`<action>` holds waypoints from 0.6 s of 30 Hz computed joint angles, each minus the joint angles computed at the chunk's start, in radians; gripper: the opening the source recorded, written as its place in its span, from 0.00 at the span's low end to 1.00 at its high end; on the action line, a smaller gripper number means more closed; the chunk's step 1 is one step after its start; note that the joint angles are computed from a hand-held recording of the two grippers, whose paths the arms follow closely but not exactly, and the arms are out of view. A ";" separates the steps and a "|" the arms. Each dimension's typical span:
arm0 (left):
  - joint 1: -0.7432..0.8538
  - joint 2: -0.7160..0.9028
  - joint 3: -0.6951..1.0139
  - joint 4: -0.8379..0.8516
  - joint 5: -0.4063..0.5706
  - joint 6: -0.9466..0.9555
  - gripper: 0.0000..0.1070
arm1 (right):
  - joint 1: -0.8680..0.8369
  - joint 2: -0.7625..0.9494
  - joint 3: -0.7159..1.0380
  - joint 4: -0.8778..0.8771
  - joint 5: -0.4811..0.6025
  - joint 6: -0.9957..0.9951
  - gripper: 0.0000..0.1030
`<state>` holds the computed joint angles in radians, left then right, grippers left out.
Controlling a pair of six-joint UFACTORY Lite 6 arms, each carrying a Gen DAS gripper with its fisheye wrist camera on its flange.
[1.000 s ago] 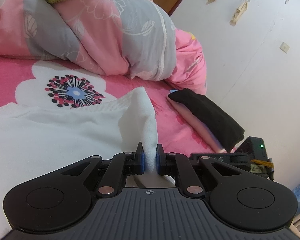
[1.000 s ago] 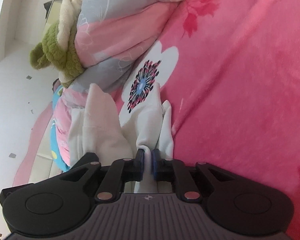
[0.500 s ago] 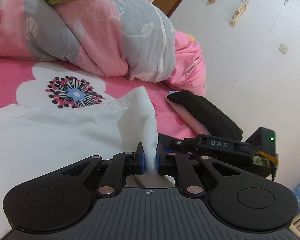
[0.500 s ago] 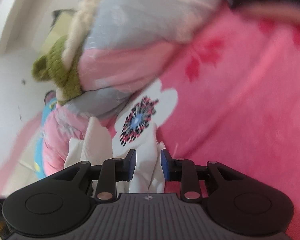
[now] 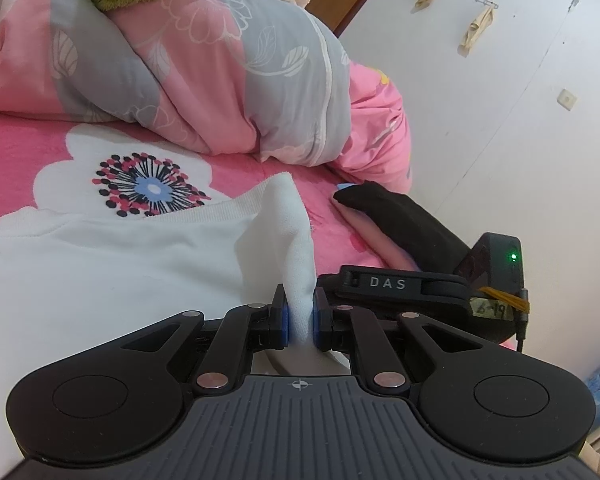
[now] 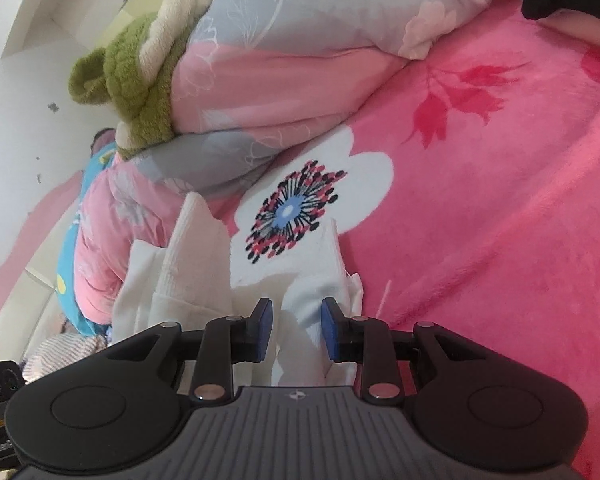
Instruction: Fold clothes
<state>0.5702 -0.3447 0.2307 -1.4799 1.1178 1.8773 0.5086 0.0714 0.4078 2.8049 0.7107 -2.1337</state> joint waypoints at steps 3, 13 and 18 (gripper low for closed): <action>0.008 0.001 0.000 0.005 0.006 0.000 0.08 | 0.016 -0.010 0.008 0.030 -0.033 -0.019 0.28; 0.016 0.005 -0.002 0.010 0.015 0.005 0.08 | 0.109 -0.014 0.079 0.244 -0.190 -0.240 0.29; 0.022 0.011 -0.003 0.008 0.021 0.015 0.08 | 0.132 0.021 0.100 0.314 -0.193 -0.297 0.20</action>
<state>0.5924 -0.3340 0.2276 -1.4716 1.1385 1.8921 0.6410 0.0927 0.5074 3.1193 0.5182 -2.4303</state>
